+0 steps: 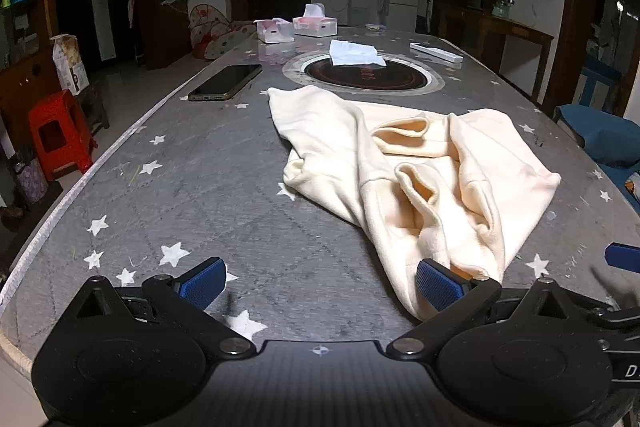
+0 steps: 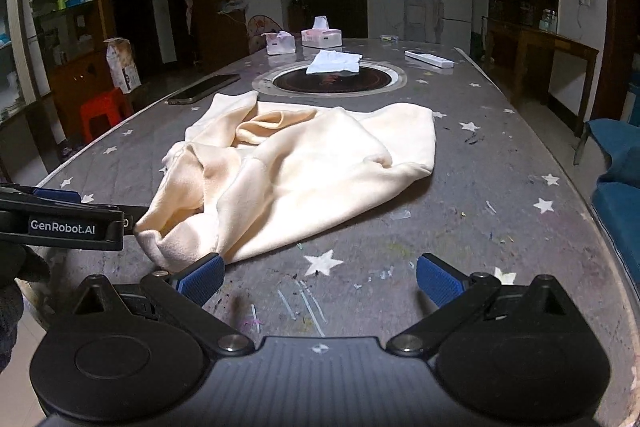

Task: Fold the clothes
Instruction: 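Move both open grippers toward the crumpled cream sweatshirt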

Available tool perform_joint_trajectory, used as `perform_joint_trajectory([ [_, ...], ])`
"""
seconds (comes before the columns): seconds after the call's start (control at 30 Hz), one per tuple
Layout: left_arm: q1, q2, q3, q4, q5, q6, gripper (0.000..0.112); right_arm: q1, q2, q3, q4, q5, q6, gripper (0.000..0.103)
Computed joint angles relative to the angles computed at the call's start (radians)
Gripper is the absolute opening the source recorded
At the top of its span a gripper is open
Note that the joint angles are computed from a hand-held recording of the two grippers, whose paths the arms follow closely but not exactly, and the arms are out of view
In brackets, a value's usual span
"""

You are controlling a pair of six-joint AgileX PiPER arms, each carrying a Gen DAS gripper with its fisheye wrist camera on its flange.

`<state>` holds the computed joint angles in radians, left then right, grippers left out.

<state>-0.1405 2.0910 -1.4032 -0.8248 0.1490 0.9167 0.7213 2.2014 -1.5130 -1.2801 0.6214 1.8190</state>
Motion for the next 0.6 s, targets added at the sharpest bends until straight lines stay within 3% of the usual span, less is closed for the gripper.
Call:
perform_joint_trajectory([
  [0.6, -0.019, -0.022, 0.042, 0.003, -0.026, 0.021, 0.103, 0.014, -0.003, -0.011, 0.032, 0.031, -0.029, 0.103],
])
